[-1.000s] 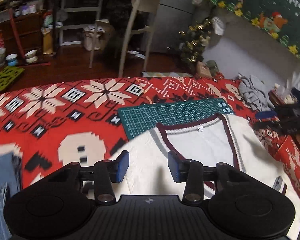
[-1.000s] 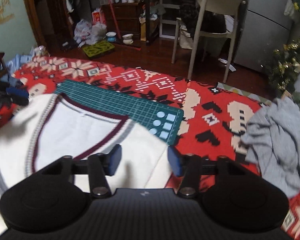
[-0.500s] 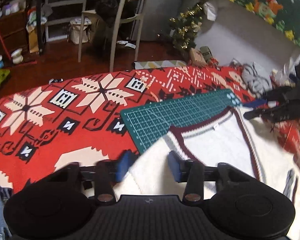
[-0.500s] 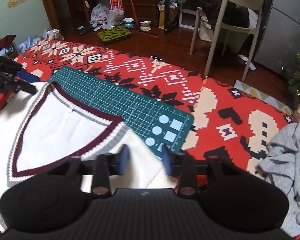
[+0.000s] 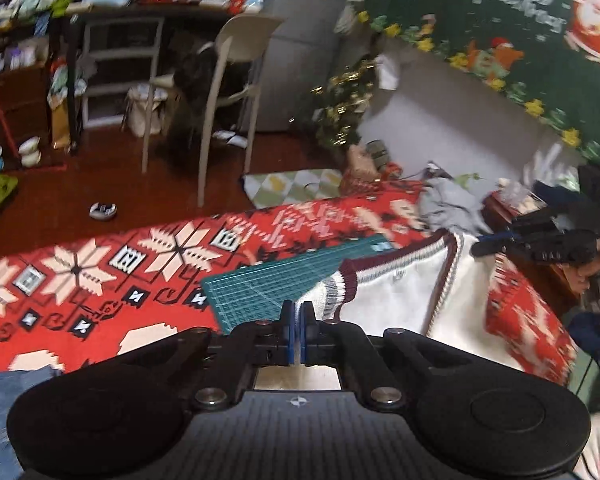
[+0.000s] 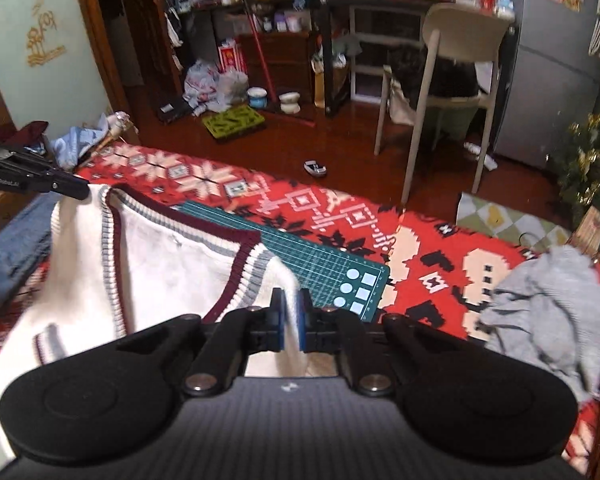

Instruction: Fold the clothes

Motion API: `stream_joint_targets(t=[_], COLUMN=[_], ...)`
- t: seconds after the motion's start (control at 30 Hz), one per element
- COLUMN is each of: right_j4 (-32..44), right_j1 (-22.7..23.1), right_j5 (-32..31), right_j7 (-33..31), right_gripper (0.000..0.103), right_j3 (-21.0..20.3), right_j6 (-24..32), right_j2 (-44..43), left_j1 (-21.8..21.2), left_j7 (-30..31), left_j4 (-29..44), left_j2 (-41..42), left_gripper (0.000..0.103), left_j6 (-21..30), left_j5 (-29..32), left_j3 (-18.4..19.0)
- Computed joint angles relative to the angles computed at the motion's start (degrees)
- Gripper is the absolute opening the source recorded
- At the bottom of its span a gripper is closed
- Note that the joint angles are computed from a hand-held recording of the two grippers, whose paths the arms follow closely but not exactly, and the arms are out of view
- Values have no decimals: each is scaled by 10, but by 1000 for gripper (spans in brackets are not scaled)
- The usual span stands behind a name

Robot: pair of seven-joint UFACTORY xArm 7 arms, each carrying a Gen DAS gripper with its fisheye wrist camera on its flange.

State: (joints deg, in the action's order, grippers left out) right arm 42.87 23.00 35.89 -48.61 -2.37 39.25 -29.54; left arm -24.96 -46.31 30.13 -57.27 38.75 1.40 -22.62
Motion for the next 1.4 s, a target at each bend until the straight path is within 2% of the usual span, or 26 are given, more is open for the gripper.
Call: stream_joint_targets(t=[0.27, 0.43, 0.6, 0.7, 0.87, 0.97, 1.1, 1.23, 1.33, 1.4], right_j4=[-59, -100, -145, -172, -212, -217, -203, -175, -164, -162], right_j1=[-16, -25, -40, -54, -80, -89, -112, -145, -169, -179], right_j5=[-64, -101, -132, -138, -145, -152, -155, -150, -134, -119], right_j7=[43, 77, 93, 102, 118, 123, 125, 127, 145, 162], right_gripper=[6, 6, 6, 6, 6, 7, 13, 21, 28, 30], right_j3=[-16, -23, -28, -27, -23, -26, -54, -68, -74, -72], right_j6=[176, 307, 423, 462, 492, 515, 540, 502, 453, 412], right_j2=[-247, -385, -480, -502, -494, -489, -472, -434, -403, -378], left_j1=[-60, -97, -142, -168, -208, -235, -272, -289, -280, -266], left_j7=[-23, -61, -105, -151, -232, -266, -301, -342, -361, -380], left_j4=[88, 110, 96, 66, 17, 0, -11, -18, -19, -24], left_j2=[-46, -43, -8, 10, 25, 28, 27, -5, -35, -61], left_gripper=[2, 2, 2, 2, 4, 8, 9, 25, 30, 34], left_j6=[145, 194, 182, 151, 103, 103, 106, 107, 123, 140], left_j5=[-35, -75, -116, -131, -146, -145, -140, -129, -111, -101], left_j3=[-67, -120, -166, -185, -194, -181, -159, -151, -145, -144])
